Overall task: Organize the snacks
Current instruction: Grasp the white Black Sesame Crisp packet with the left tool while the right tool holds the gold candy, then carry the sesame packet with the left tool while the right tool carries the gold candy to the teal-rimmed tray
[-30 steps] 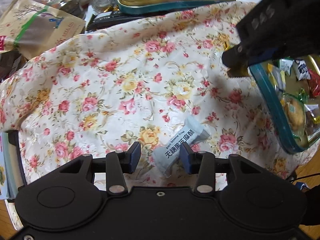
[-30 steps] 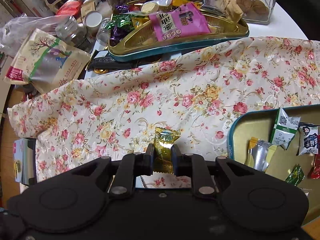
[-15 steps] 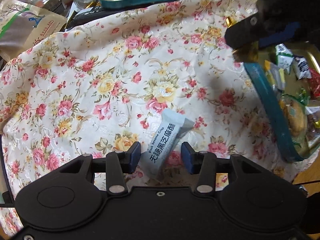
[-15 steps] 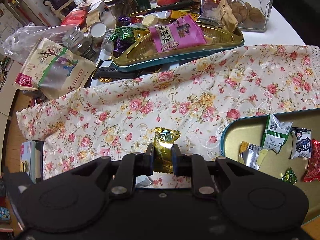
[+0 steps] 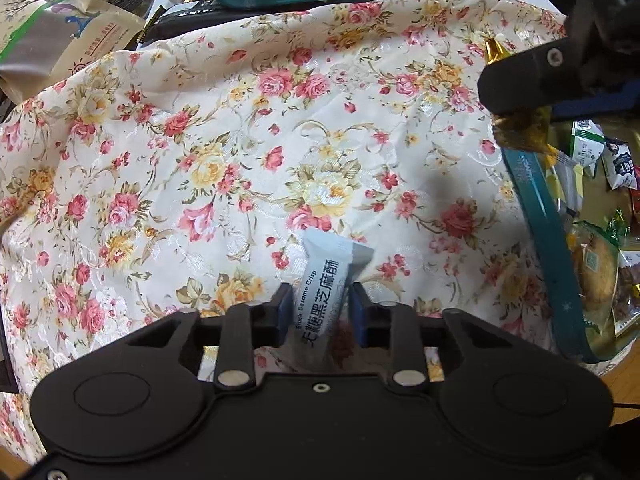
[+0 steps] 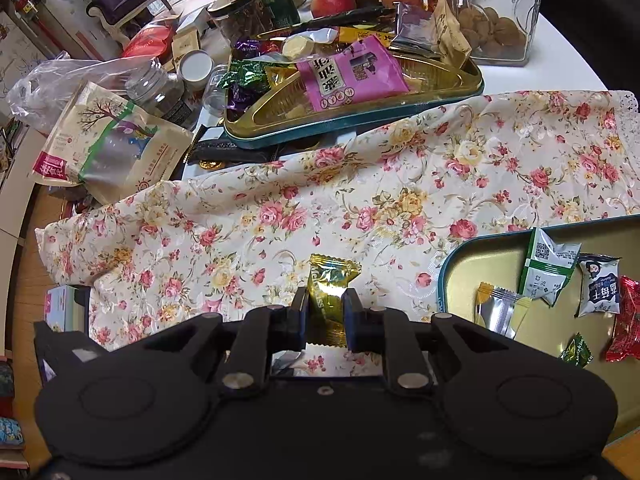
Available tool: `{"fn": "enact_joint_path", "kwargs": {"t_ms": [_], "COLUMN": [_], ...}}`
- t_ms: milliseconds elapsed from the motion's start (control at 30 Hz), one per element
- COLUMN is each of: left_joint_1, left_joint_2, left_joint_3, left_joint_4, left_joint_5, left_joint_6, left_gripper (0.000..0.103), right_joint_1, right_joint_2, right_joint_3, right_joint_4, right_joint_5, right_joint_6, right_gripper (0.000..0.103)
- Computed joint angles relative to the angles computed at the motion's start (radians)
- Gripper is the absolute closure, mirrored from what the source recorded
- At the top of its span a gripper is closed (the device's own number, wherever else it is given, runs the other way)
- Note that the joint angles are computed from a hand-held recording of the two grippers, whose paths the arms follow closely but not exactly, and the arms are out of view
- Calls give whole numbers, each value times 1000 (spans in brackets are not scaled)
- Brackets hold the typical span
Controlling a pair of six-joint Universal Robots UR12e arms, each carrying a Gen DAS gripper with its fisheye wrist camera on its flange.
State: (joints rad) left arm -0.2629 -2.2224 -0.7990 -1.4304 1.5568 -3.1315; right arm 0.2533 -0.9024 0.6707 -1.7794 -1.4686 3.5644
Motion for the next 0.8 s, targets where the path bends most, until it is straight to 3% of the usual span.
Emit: {"fn": "enact_joint_path", "kwargs": {"t_ms": [33, 200, 567, 800], "left_joint_1": [-1, 3, 3, -15], "left_joint_2": [-2, -10, -20, -26], "left_joint_3": [4, 33, 112, 149], "left_joint_4": [-5, -54, -73, -39], "left_joint_5": [1, 7, 85, 136], "left_joint_6": [-6, -67, -220, -229], "left_gripper": [75, 76, 76, 76], "right_joint_1": [0, 0, -1, -8], "right_joint_2": [-1, -3, -11, -27], "right_joint_3": [1, 4, 11, 34], "right_joint_4": [-1, -6, -40, -58], "right_joint_5": [-2, -3, -31, -57], "right_joint_6": [2, 8, 24, 47], "right_gripper": [84, 84, 84, 84]}}
